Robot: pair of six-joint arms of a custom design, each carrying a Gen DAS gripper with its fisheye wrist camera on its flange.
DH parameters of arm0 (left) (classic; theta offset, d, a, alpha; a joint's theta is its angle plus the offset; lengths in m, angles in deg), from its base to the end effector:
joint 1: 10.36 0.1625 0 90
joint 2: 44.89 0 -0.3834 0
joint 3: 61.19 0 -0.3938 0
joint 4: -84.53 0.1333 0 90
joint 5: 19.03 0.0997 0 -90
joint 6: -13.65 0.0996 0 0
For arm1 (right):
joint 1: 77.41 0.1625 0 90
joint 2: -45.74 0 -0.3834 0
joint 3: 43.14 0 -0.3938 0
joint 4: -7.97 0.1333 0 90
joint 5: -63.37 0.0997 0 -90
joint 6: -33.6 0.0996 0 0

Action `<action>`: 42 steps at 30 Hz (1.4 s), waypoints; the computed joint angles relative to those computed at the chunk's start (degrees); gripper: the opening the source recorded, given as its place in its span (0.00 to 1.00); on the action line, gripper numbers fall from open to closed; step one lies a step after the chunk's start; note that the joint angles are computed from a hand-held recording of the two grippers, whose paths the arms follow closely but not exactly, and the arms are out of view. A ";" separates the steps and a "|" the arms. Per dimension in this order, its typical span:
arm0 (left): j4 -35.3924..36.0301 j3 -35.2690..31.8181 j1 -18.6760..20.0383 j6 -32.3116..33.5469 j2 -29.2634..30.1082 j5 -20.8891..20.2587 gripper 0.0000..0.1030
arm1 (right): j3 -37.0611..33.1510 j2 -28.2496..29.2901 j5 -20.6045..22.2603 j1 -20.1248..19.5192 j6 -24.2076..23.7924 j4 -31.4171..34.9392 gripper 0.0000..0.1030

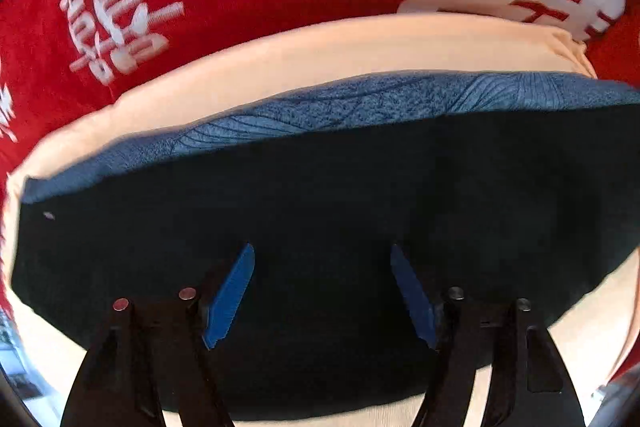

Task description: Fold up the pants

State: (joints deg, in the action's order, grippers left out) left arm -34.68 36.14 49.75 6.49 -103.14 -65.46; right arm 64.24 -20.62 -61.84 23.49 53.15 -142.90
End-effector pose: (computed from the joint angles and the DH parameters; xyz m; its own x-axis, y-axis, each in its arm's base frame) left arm -0.1206 -0.6150 0.1521 -0.6260 0.3534 -0.6951 0.4162 0.9053 0.0854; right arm 0.1827 -0.5476 0.2126 -0.8505 0.3446 0.3974 0.1133 0.8577 -0.5015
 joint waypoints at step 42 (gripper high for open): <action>0.07 -9.20 4.49 -0.35 3.88 2.52 0.90 | 5.87 2.25 -5.59 -1.03 3.83 -2.63 0.31</action>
